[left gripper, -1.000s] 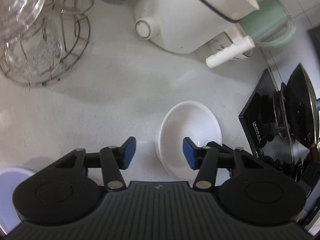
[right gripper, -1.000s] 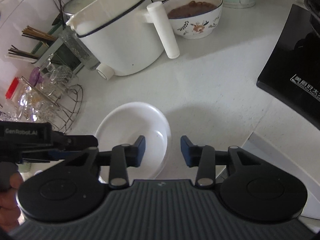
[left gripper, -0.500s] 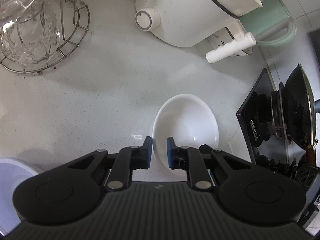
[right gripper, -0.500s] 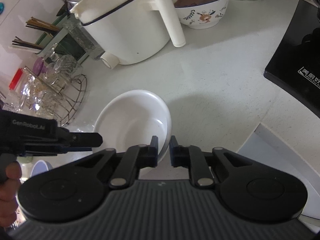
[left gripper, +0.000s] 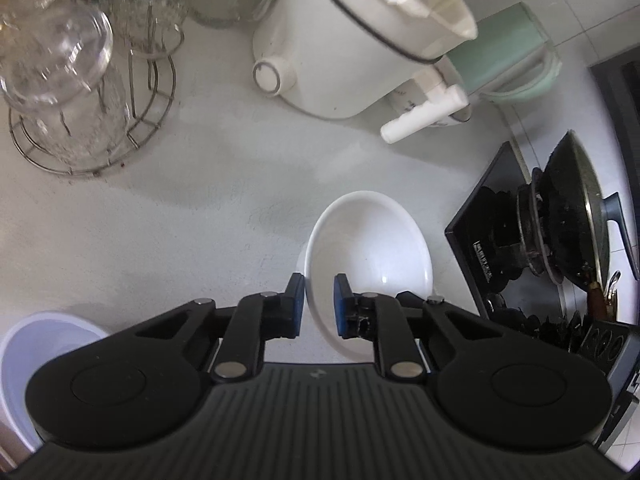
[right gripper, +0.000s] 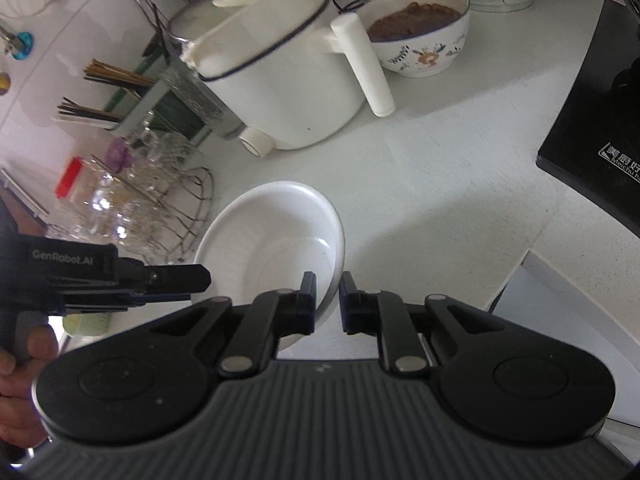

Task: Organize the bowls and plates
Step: 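Close both grippers on the rim of the white bowl, then lift the white bowl and carry it over the light-blue bowls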

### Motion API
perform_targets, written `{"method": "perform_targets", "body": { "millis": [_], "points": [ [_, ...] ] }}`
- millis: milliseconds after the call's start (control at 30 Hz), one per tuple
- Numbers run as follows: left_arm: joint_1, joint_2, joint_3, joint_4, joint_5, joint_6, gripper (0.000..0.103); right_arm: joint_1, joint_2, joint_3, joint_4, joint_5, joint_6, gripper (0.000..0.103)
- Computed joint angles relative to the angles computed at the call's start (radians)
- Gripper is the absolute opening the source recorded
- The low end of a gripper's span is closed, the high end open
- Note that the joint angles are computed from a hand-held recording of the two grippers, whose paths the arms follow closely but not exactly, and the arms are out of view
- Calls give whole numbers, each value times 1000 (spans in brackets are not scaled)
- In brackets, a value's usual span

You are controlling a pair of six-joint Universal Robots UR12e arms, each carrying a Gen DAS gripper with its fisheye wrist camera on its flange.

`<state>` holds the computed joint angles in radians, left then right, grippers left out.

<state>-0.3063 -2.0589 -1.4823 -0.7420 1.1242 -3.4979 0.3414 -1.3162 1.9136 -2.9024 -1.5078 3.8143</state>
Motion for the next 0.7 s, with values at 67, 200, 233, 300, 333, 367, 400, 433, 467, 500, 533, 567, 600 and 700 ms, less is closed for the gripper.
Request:
{"method": "perform_targets", "body": {
  "millis": [67,200,233,300,333,367,400,433,467,500,533,567,600,700],
  "points": [
    [4,12,-11,16,-5,-12,18,2,-3,-3,-4,0,-2,15],
    [7,31,-22,44,0,-23,18,6,-6,-9,-16,8,-11,15],
    [8,35,-25,49,-1,-26,18,7,-7,-11,-18,9,-13,15],
    [12,44,-31,58,-4,-29,18,8,-9,-16,-24,9,-16,15],
    [13,49,-34,62,-3,-31,18,8,-11,-16,-29,12,-15,15],
    [15,53,-36,68,-4,-32,18,8,-12,-17,-32,16,-14,15],
    [16,58,-39,72,-2,-31,18,8,-13,-18,-36,18,-13,15],
    [17,63,-42,76,0,-30,18,9,-14,-19,-40,20,-11,15],
    [18,67,-44,82,0,-32,18,10,-14,-20,-43,23,-9,15],
    [19,71,-47,86,2,-34,18,11,-15,-20,-44,26,-9,15],
    [20,75,-50,89,6,-34,18,12,-15,-22,-46,29,-11,15],
    [20,80,-54,93,9,-36,18,13,-15,-23,-48,34,-12,15],
    [23,85,-60,96,7,-40,18,14,-15,-24,-48,37,-11,15],
    [29,98,-75,106,8,-47,18,18,-15,-28,-46,44,-16,15]
  ]
}}
